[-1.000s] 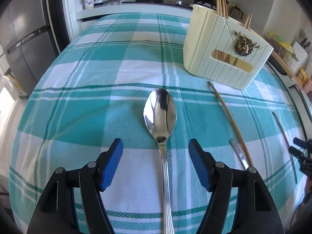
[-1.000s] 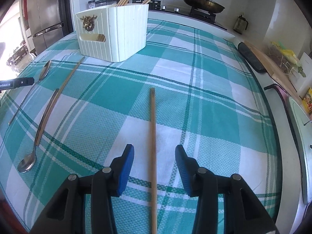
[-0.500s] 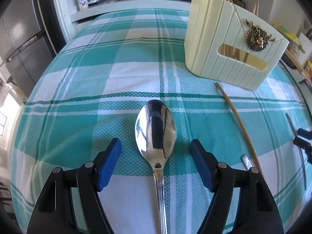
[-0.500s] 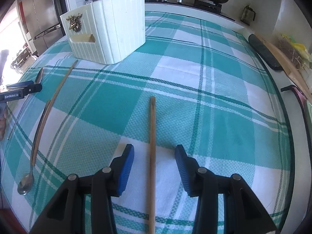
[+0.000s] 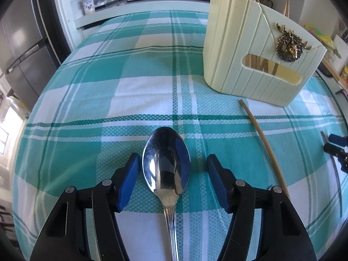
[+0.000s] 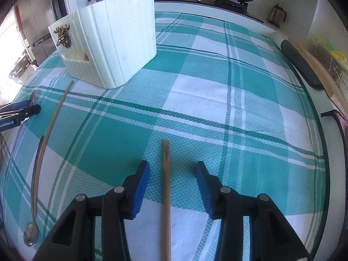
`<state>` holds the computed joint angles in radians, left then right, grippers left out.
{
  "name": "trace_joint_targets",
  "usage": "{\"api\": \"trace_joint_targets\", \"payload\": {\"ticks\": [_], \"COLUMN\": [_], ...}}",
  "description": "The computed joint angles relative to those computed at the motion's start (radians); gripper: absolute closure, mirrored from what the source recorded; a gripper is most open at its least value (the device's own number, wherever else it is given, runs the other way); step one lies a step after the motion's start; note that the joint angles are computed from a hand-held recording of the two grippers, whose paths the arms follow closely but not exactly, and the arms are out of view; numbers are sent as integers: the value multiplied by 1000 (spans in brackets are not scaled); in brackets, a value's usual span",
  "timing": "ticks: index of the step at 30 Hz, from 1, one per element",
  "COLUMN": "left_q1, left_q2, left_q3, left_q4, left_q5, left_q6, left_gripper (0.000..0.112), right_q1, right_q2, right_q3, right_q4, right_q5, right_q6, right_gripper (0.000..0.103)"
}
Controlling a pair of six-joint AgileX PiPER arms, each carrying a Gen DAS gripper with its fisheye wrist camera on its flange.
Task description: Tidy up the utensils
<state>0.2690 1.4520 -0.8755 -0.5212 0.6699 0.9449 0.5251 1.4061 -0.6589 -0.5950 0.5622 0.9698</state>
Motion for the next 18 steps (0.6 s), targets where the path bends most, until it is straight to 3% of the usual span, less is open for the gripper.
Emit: {"api": "trace_joint_targets", "payload": {"ticks": [6, 7, 8, 10, 14, 18], "left_q1": [-8, -6, -6, 6, 32, 111], "left_q2": [16, 17, 17, 34, 35, -30], "left_q3": [-15, -17, -16, -36, -43, -51], "left_q4": [1, -6, -11, -41, -88, -176], "left_q5": [-1, -3, -11, 10, 35, 124], "left_q6": [-1, 6, 12, 39, 92, 176], "left_gripper": [48, 55, 68, 70, 71, 71], "right_q1": [4, 3, 3, 0, -48, -48], "right_q2": [14, 14, 15, 24, 8, -123], "right_q3": [-17, -18, -20, -30, -11, 38], "right_q4": [0, 1, -1, -3, 32, 2], "right_q5": [17, 13, 11, 10, -71, -107], "right_q6": [-1, -2, -2, -7, -29, 38], "right_gripper": [59, 66, 80, 96, 97, 97]}}
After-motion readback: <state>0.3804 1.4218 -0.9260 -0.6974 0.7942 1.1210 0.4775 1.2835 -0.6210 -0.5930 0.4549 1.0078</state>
